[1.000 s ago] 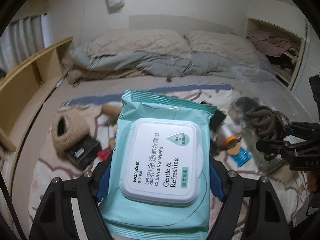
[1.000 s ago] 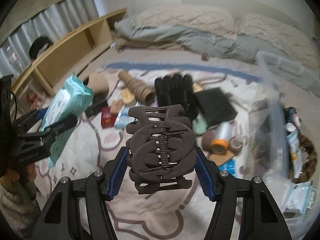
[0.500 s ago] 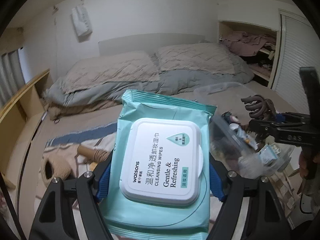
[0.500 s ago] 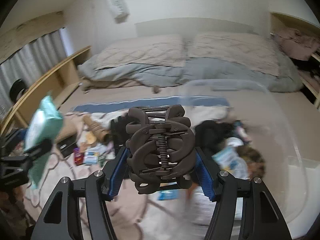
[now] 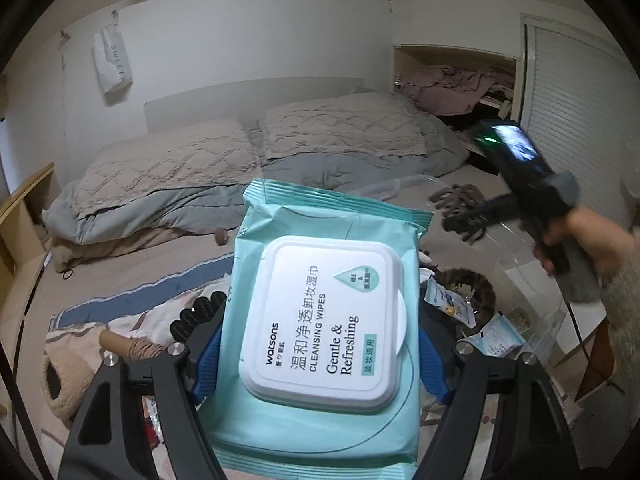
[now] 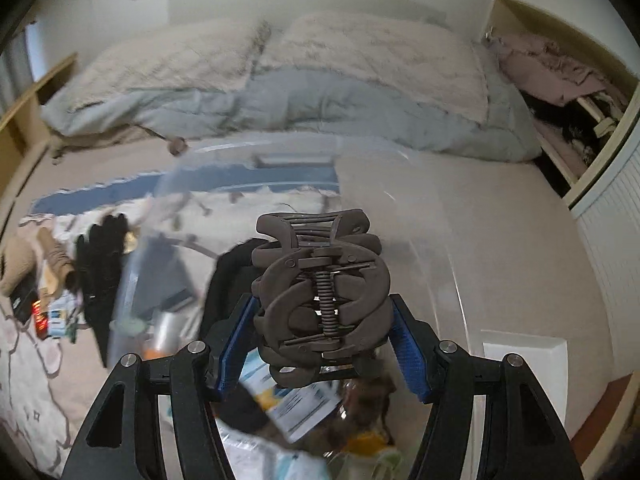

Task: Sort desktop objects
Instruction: 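Open the right tool over the bin, dropping the claw clip inside, then lower the left tool into the bin and open it, releasing the wipes pack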

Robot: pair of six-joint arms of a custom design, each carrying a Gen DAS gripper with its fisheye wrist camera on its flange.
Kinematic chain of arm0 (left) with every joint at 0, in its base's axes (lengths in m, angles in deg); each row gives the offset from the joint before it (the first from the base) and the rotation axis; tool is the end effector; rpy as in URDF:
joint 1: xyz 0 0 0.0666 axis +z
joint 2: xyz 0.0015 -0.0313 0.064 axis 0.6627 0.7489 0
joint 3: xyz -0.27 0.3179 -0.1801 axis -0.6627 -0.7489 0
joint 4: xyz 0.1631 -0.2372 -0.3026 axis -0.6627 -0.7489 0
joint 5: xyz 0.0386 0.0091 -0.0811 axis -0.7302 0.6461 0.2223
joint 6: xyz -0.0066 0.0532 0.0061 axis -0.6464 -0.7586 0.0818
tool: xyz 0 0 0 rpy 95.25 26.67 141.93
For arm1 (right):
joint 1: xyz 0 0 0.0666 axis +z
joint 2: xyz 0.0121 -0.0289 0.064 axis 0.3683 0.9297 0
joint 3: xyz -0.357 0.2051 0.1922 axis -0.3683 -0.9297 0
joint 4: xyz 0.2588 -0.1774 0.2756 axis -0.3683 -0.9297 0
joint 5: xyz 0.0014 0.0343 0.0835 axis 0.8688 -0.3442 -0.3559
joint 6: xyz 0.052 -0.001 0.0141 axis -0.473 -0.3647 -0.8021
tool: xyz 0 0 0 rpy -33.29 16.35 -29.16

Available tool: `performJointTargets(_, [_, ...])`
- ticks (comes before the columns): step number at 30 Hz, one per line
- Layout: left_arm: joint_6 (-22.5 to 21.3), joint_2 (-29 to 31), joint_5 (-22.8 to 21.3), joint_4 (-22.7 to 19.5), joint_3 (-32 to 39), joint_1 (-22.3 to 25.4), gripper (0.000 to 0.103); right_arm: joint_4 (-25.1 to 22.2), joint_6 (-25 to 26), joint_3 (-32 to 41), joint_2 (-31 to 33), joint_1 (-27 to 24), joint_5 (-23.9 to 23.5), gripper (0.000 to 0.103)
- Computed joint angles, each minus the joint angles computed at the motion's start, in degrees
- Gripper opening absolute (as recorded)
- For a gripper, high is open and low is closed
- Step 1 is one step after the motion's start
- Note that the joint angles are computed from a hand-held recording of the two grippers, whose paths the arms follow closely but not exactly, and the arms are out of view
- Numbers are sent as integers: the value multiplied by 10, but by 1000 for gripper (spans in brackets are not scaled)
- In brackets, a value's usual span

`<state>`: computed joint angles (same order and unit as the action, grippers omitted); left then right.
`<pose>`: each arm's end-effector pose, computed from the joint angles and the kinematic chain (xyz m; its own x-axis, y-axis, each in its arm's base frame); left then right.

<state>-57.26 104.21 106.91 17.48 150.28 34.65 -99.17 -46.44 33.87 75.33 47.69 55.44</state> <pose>0.4383 -0.0664 0.4983 -0.4798 0.3406 -0.8086 0.5669 0.8237 0.0107 0.5007 0.2281 0.4765 -0.8443 0.2100 -0.4930 0.3026 0.9461 -0.1151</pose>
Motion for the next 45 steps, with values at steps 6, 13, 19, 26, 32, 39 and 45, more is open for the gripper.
performJointTargets(6, [3, 23, 8, -6, 2, -9, 79, -10, 53, 34, 51, -30, -3, 65])
performJointTargets(13, [19, 46, -1, -3, 10, -13, 79, 32, 72, 15, 59, -47, 10, 103])
performJointTargets(19, [22, 53, -5, -2, 20, -22, 79, 115, 98, -64, -5, -31, 21, 103])
performJointTargets(26, [45, 64, -5, 4, 46, -52, 79, 211, 80, -175, -115, 15, 62, 103])
performJointTargets(32, [110, 103, -5, -12, 95, -90, 79, 250, 39, -238, -176, 65, 77, 103])
performJointTargets(39, [230, 156, -30, -49, 142, -140, 79, 219, -39, -267, -208, 98, 153, 103])
performJointTargets(45, [280, 188, -105, -48, 157, -179, 79, 225, -86, -291, -238, 115, 176, 103])
